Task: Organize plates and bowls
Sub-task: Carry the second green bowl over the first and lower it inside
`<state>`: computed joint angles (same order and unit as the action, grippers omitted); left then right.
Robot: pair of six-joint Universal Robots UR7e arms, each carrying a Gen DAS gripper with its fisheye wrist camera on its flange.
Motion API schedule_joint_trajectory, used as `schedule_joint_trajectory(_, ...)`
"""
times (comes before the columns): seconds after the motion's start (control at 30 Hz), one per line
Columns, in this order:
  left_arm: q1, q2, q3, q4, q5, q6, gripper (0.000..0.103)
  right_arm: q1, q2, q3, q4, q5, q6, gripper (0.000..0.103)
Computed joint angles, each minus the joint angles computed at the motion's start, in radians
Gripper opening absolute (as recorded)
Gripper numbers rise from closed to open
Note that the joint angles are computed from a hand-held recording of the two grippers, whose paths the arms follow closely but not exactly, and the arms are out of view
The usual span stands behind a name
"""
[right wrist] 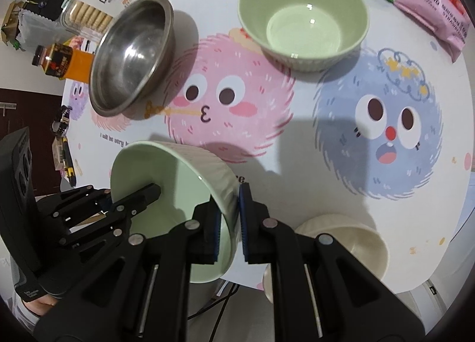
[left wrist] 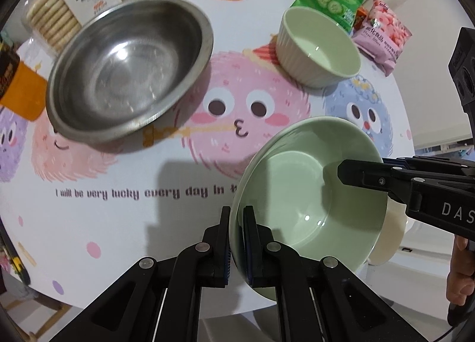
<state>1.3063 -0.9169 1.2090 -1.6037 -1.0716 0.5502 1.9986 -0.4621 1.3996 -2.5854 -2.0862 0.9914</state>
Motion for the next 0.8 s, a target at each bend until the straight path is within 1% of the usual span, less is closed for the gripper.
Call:
schedule_joint_trajectory(0.23,-0.036,0.011,-0.034,-0.022,-0.034,0.011,0.006,0.011,-0.048,0.032,-0.032,-0.04,0.01,0.013)
schedule_joint_trajectory(0.4,-0.075,0.037,-0.057,-0.048,-0.049,0.025,0.006,0.016,-0.086,0.033,-0.014,-0.085,0.009,0.013)
schedule_joint_trajectory(0.67,-0.144,0.11,-0.136,-0.062,-0.078,0.029,0.006,-0.003,-0.159,0.044,0.033,-0.149,0.014,0.012)
schedule_joint_trajectory(0.8,-0.172,0.161,-0.19,-0.042,-0.076,0.03,0.006,-0.02,-0.195,0.062,0.024,-0.162,0.005,0.012)
